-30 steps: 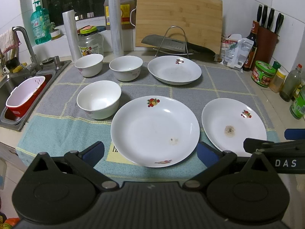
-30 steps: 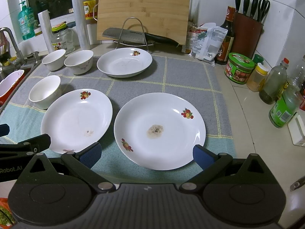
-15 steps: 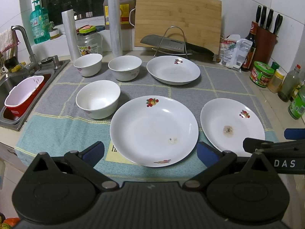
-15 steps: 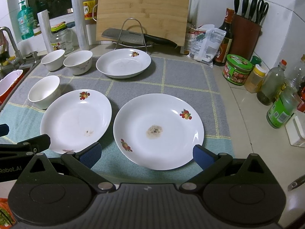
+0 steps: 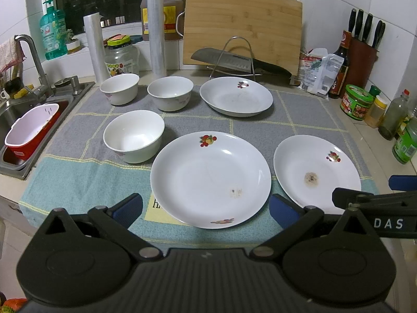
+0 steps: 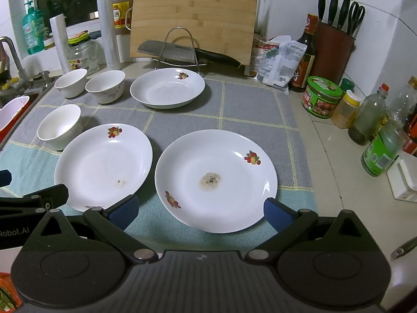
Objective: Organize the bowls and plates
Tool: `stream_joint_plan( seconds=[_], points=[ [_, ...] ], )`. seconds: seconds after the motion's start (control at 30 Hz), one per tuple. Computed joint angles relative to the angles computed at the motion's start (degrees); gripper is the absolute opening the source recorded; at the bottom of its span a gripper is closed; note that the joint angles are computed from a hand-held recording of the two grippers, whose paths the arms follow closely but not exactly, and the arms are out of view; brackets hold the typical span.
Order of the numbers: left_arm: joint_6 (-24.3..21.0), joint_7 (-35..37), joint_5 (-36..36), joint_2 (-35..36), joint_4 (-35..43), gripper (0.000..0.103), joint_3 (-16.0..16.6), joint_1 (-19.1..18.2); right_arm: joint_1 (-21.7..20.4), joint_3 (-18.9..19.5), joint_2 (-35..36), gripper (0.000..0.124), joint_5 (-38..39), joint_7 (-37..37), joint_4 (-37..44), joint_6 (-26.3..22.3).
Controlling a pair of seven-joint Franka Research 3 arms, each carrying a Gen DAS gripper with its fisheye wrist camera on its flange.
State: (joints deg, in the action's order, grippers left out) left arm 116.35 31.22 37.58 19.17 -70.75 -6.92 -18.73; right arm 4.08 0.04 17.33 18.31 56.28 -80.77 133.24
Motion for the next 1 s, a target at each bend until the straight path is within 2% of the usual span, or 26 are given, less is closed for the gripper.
stream_joint_plan(
  seconds=[0.7, 1.0],
  points=[
    [5.4, 1.5, -1.1, -3.6, -6.0, 0.102, -0.6, 2.5, 1.5, -0.3, -2.3, 0.103, -2.6, 3.1, -3.5, 3.4],
    [10.9, 4.0, -1.9, -5.8, -10.2, 0.102, -1.0, 4.5, 2.2, -0.2, -4.3, 0.103, -3.3, 3.9, -7.2, 8.1]
  ],
)
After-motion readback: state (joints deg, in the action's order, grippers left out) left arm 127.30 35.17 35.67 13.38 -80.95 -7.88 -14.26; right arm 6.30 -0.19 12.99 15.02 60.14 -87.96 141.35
